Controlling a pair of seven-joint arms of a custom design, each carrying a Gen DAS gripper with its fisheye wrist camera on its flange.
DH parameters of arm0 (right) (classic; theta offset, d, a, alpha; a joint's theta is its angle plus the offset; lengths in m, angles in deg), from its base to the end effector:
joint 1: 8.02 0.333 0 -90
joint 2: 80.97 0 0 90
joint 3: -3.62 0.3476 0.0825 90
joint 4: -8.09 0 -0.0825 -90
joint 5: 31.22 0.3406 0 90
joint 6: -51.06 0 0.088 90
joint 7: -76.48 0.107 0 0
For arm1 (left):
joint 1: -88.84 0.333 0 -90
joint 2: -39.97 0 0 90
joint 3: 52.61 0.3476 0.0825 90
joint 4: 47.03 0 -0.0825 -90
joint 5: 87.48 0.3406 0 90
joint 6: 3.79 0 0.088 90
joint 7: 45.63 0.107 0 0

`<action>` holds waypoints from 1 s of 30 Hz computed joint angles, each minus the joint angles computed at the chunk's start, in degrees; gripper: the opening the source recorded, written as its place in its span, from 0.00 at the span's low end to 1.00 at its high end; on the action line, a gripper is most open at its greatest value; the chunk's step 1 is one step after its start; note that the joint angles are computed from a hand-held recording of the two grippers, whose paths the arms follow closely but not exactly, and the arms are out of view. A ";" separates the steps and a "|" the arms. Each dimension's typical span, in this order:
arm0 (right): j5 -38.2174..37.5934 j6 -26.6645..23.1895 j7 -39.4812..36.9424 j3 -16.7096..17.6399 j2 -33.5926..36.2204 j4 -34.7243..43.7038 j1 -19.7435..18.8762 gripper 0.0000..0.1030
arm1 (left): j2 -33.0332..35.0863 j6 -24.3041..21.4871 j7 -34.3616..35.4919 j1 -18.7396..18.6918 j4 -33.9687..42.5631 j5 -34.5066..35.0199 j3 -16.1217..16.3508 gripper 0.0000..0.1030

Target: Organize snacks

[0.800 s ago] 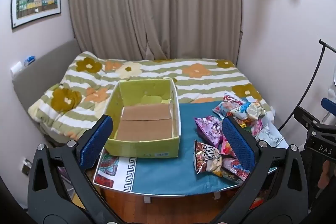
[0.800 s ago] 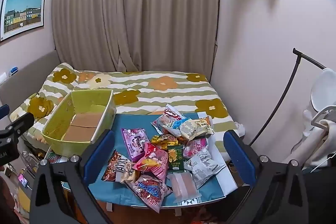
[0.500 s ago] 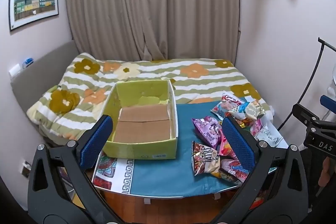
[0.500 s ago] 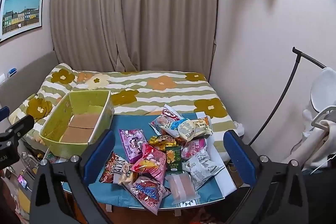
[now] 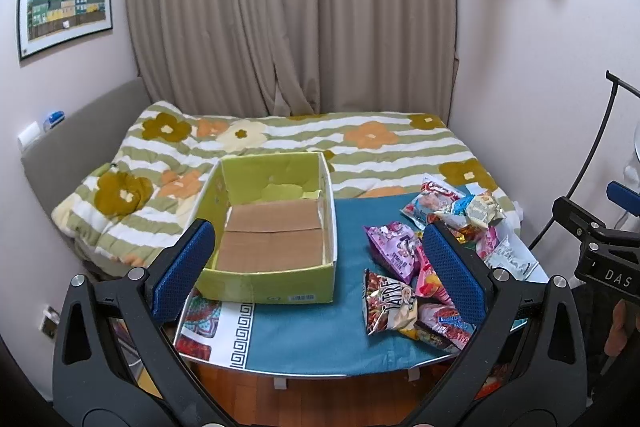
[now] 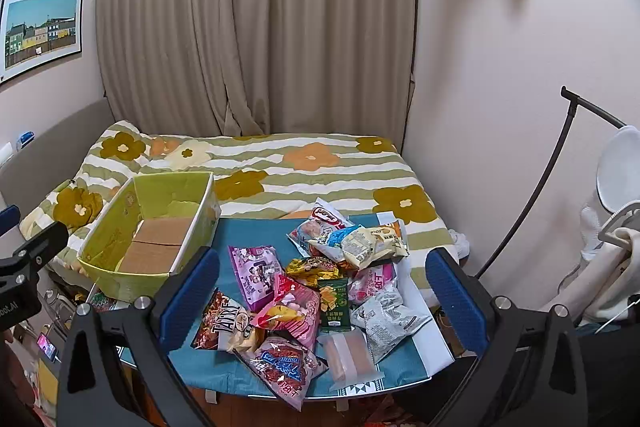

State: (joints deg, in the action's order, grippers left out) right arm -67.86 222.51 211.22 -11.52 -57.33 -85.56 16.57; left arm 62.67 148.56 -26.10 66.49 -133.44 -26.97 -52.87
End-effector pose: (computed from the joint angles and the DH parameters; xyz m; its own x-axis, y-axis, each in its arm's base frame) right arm 0.6610 0.1896 0.5349 0.0317 -0.9990 0.0300 -0.5357 -0.0423 -0.8434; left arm 0.6294 -0.2881 0.5571 0.0755 -0.9967 -0.0283 -0.5072 -0.0140 -0.8617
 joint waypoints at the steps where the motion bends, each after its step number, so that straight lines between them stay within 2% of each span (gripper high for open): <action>1: 0.06 0.17 -0.10 0.03 0.10 0.02 -0.09 1.00 | 0.07 -0.08 -0.05 -0.06 0.07 0.03 0.01 1.00; 6: 0.09 -0.09 0.09 -0.02 0.11 0.18 0.21 1.00 | -0.36 0.01 0.42 0.06 -0.29 -0.70 -0.24 1.00; 7: -0.74 0.10 1.15 -0.86 -0.14 -0.25 1.14 1.00 | -0.29 -0.04 0.60 0.07 -0.15 -0.88 -0.31 1.00; 27: 0.05 -0.09 0.17 0.27 -0.17 -0.13 0.06 1.00 | -0.23 -0.03 1.60 0.02 0.22 -1.99 -0.28 1.00; 30: -1.03 0.36 1.70 -0.83 0.13 -0.42 1.27 1.00 | -0.16 -0.07 1.81 -0.05 0.35 -2.23 -0.26 1.00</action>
State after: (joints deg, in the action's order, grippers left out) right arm -68.89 222.87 212.92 -12.35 -57.20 -85.98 17.84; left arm 62.51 148.50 -24.29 66.44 -133.08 -29.19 -53.12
